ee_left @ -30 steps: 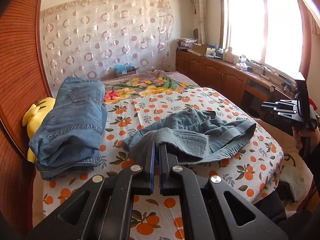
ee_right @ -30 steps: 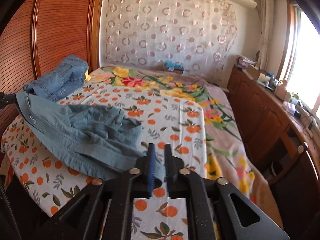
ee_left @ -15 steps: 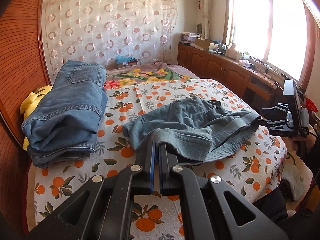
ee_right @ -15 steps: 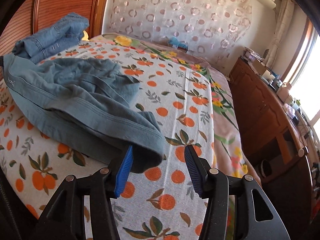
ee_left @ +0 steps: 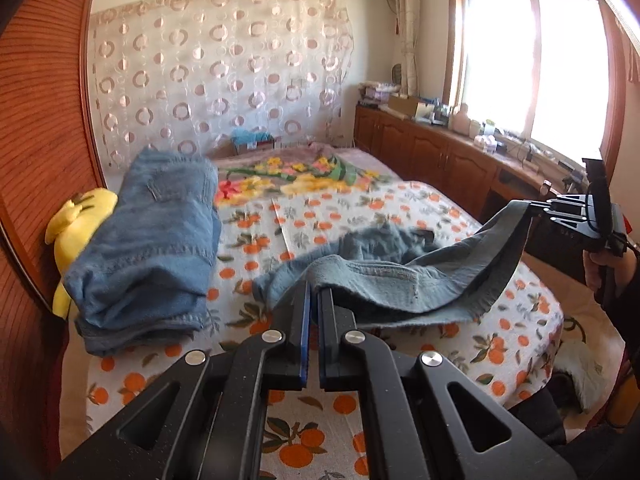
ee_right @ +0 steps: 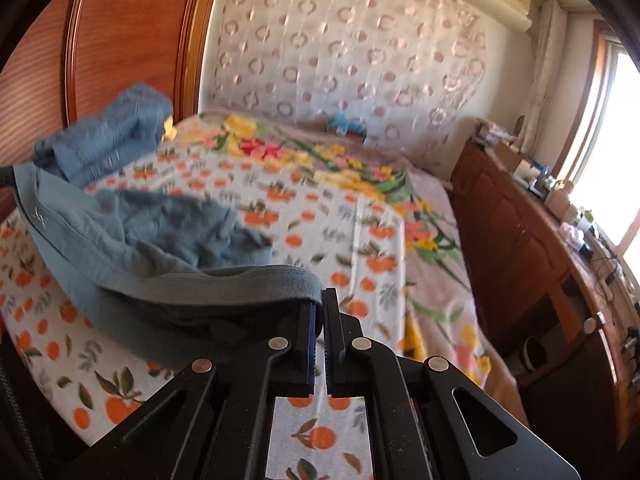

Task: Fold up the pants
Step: 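Lift the grey-blue pants with both grippers and lay them flat on the sheet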

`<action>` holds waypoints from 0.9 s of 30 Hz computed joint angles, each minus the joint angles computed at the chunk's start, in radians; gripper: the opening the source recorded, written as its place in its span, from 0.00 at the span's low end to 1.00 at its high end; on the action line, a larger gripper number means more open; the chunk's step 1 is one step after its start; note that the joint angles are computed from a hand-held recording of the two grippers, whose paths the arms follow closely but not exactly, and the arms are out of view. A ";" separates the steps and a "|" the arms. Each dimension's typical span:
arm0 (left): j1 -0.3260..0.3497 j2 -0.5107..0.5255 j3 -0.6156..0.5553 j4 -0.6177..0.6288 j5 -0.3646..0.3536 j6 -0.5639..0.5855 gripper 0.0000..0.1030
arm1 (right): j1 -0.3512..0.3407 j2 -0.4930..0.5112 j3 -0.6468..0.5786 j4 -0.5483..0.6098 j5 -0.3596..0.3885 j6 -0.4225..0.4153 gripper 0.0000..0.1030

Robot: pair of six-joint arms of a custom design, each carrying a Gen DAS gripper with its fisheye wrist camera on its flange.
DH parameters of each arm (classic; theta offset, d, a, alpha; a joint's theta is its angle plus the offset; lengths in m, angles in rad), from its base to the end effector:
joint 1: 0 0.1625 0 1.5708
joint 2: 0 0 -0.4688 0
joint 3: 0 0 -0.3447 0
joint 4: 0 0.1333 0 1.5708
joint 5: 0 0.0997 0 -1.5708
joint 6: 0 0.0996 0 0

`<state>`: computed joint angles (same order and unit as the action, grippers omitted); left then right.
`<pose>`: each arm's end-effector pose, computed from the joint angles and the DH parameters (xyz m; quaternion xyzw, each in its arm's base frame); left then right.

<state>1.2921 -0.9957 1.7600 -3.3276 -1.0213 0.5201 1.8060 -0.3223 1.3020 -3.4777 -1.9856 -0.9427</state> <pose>0.0050 -0.6561 0.3544 0.2101 0.8300 -0.4262 0.2920 0.2699 -0.7266 0.0498 0.4096 -0.7790 0.3467 0.3244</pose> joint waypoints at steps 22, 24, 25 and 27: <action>-0.061 -0.046 -0.139 0.026 -0.014 0.111 0.03 | 0.088 -0.189 0.211 -0.240 0.080 -0.053 0.03; -0.039 0.002 -0.219 0.076 0.007 0.110 0.03 | 0.093 -0.160 0.129 -0.164 0.045 -0.056 0.03; -0.033 0.022 -0.255 0.095 0.019 0.112 0.03 | 0.095 -0.137 0.071 -0.129 0.027 -0.062 0.03; -0.024 0.070 -0.359 0.146 0.048 0.122 0.03 | 0.106 -0.103 -0.029 -0.079 0.004 -0.075 0.03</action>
<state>1.2676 -0.9252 1.4009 -3.1812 -0.9731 0.6420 1.9118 -0.4254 1.2733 -3.5570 -1.9814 -1.0175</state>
